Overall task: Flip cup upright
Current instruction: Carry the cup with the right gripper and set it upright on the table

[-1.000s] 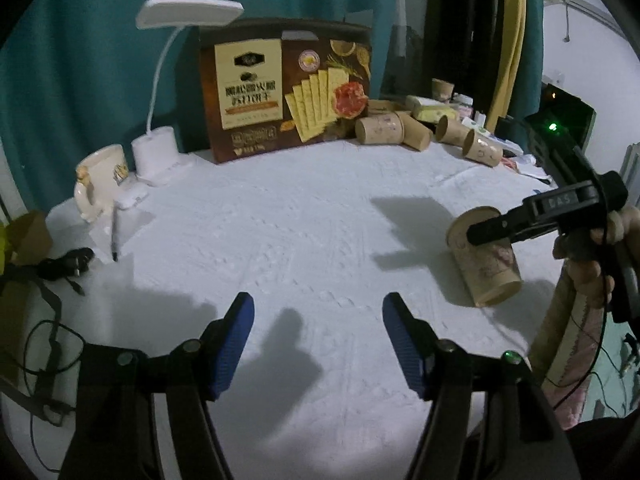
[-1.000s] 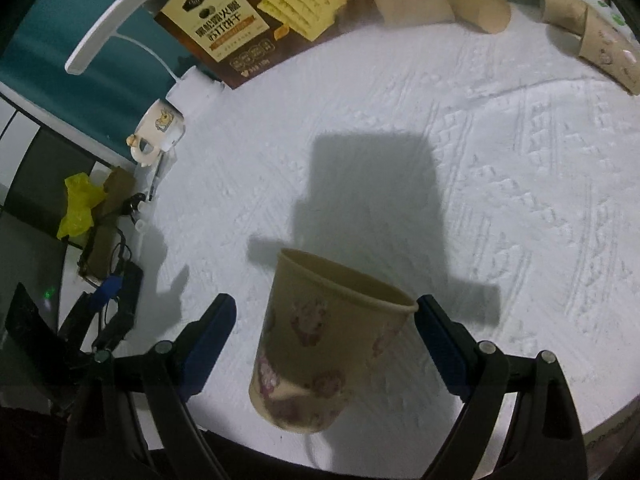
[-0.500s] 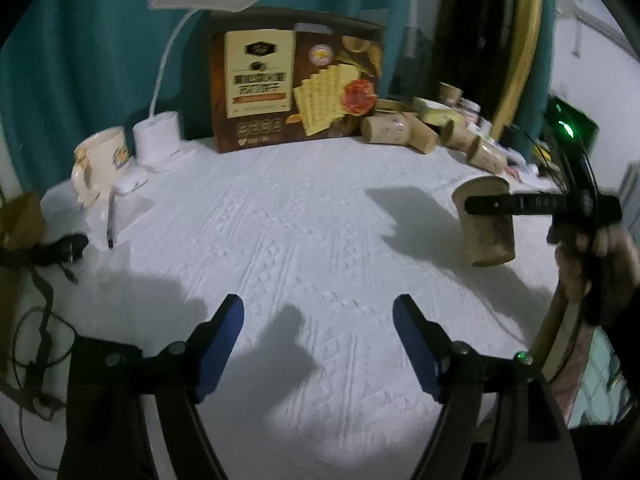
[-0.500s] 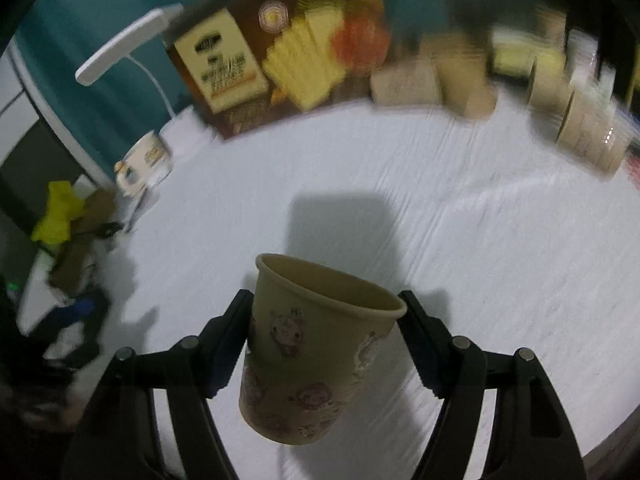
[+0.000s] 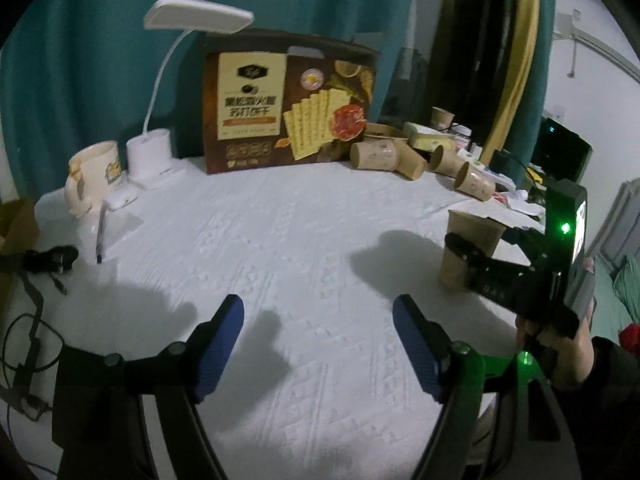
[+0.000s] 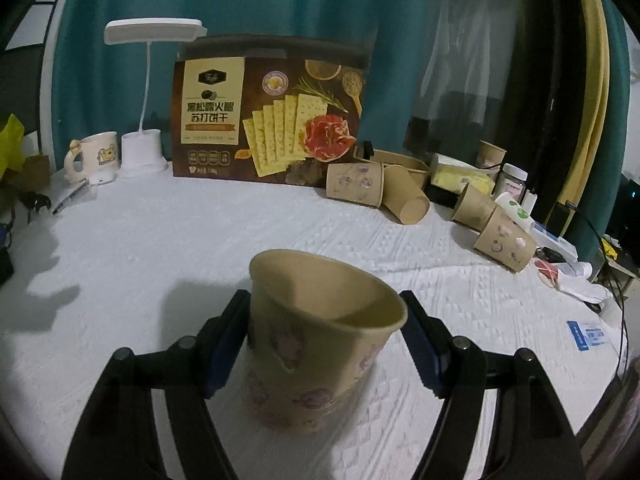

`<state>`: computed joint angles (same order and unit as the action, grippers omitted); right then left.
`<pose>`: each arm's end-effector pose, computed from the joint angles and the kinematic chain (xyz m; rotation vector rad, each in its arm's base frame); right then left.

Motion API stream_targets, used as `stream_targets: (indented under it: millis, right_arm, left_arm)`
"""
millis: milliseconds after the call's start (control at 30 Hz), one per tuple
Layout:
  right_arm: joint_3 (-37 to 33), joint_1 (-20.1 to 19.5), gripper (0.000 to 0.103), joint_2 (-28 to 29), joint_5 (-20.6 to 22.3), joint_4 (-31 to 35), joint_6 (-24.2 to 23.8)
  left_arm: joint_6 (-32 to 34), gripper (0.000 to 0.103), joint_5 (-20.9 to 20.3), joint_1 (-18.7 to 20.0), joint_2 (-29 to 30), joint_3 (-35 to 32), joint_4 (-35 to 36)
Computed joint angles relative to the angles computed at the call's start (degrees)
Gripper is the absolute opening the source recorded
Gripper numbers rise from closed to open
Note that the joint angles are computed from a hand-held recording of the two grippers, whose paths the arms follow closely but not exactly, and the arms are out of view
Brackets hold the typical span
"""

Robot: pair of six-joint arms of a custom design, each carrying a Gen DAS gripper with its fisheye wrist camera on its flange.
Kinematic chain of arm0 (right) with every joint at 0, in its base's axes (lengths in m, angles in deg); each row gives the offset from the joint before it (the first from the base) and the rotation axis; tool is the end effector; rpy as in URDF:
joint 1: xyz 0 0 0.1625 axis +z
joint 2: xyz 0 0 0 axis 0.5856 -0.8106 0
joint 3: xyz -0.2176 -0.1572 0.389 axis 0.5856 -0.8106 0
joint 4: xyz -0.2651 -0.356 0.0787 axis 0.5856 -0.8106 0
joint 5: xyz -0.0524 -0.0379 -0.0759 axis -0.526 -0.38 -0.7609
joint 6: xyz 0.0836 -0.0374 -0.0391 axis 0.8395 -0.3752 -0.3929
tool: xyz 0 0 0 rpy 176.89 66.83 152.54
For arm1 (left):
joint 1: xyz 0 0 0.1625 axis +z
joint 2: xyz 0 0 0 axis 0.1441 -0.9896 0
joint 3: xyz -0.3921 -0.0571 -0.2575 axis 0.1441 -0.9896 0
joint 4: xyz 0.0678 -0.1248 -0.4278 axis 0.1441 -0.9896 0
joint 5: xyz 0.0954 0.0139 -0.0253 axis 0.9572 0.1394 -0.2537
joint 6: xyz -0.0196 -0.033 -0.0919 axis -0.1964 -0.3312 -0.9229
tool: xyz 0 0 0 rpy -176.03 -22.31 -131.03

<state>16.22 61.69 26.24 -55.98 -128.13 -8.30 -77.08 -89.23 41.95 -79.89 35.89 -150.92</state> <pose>0.2470 -0.8927 0.1434 1.5370 -2.2245 0.7455 -0.2628 -0.6733 0.1900 -0.1553 2.0193 -1.2469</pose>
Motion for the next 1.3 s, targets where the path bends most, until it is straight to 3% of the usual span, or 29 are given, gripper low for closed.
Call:
stream_targets:
  millis: [133,367,500,867,1300]
  right_arm:
    - [3.54,-0.50,0.071,-2.08,0.78,-1.54,-0.83]
    - [6.49,-1.11,0.072,-4.27,0.99,-0.45,-1.79]
    - [7.88,-1.37,0.072,-5.30,0.93,0.44,-2.03]
    - [8.55,-1.74,0.072,-7.34,-1.20,7.22,1.97]
    - [10.71,-2.60,0.072,-12.13,-5.31,11.59,7.80]
  left_arm:
    - [-0.16,0.077,2.49,-0.19,1.45,-1.64,2.46]
    - [9.70,0.084,4.55,-1.12,5.13,-3.33,-10.81]
    - [10.17,0.086,5.03,-1.50,5.46,-3.38,-11.45]
    - [5.75,0.090,5.73,-2.58,4.92,-1.71,-8.48]
    - [12.73,0.092,4.96,-3.26,7.81,-3.84,-14.48]
